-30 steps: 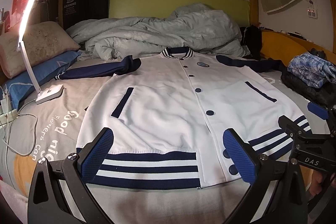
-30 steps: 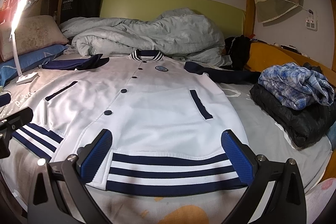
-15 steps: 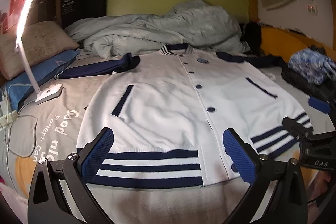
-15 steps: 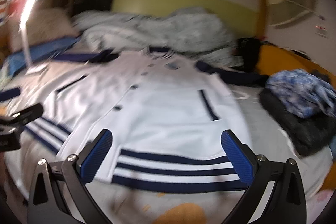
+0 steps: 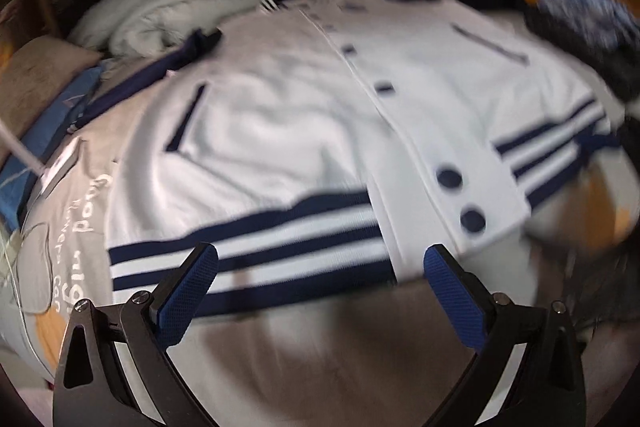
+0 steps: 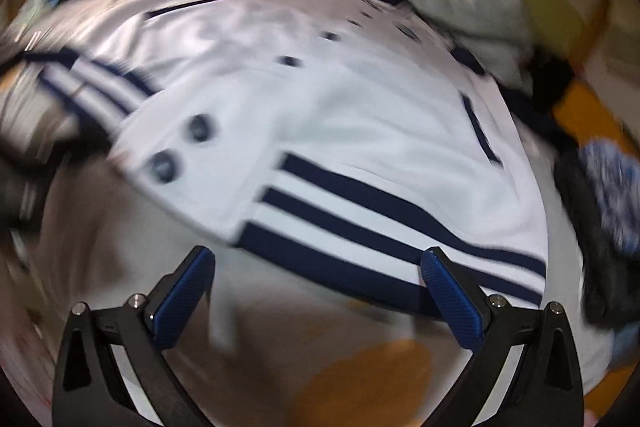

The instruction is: Fold large clothes

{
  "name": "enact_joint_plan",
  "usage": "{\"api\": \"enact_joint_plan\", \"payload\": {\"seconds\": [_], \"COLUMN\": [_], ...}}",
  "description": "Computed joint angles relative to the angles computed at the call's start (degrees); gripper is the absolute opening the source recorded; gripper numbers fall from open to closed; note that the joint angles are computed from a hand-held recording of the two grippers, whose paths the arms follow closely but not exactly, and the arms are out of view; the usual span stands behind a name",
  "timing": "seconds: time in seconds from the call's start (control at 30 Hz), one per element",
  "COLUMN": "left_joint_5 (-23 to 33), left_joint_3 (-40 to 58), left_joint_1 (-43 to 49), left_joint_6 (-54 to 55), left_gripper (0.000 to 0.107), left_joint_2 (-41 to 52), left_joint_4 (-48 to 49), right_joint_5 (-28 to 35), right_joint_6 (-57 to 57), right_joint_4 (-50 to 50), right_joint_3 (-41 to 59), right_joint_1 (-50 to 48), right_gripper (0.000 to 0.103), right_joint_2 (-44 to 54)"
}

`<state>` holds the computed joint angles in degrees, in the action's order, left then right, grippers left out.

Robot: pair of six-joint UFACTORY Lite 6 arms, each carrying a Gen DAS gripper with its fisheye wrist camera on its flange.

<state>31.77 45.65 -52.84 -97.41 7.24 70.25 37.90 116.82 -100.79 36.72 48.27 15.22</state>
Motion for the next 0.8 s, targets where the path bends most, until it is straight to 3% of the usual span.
{"api": "enact_joint_plan", "payload": {"seconds": [0.13, 0.27, 0.33, 0.43, 0.5, 0.53, 0.6, 0.67, 0.73, 0.8], "left_joint_5": [-2.00, -2.14, 0.40, 8.97, 6.49, 5.55, 5.94, 7.97, 10.82, 13.61], "left_joint_3": [1.85, 2.43, 2.35, 2.83, 1.61, 1.05, 0.43, 0.11, 0.23, -0.04], "left_joint_1": [0.21, 1.23, 1.66, 1.97, 4.93, 6.07, 7.07, 6.85, 6.74, 7.48], "left_joint_6": [7.74, 10.88, 7.32, -0.32, -2.45, -3.95, -6.89, -8.22, -8.64, -9.04], "left_gripper": [0.103, 0.103, 0.103, 0.103, 0.102, 0.100, 0.082, 0.072, 0.071, 0.064], "left_joint_2": [3.73, 3.90, 3.74, 5.39, 4.10, 3.43, 2.63, 1.65, 1.41, 1.26], "left_joint_4": [-6.19, -9.35, -7.71, -2.03, -0.98, -0.25, 2.01, 3.91, 4.83, 4.79], "right_joint_5": [-3.03, 1.00, -0.96, -1.20, -0.74, -1.01, -0.81, 1.27, 5.87, 15.85], "right_joint_6": [0.02, 0.34, -0.85, 0.92, 1.79, 1.75, 1.81, 1.21, 0.51, -0.55], "right_joint_4": [-0.93, -0.70, -1.73, -4.02, -4.59, -4.91, -5.36, -4.69, -3.44, -0.06], "right_joint_3": [-1.34, -0.79, -1.21, -3.05, -2.20, -1.44, -1.28, -0.42, 0.13, 1.62], "right_joint_1": [-6.38, -4.58, -4.72, -2.54, -2.16, -2.49, -2.35, -1.46, -0.04, 1.75], "right_gripper": [0.103, 0.103, 0.103, 0.103, 0.103, 0.103, 0.103, 0.103, 0.103, 0.103], "right_joint_2": [-2.89, -0.90, -1.54, -2.52, -0.98, -0.29, -0.14, 1.44, 3.07, 6.48]}}
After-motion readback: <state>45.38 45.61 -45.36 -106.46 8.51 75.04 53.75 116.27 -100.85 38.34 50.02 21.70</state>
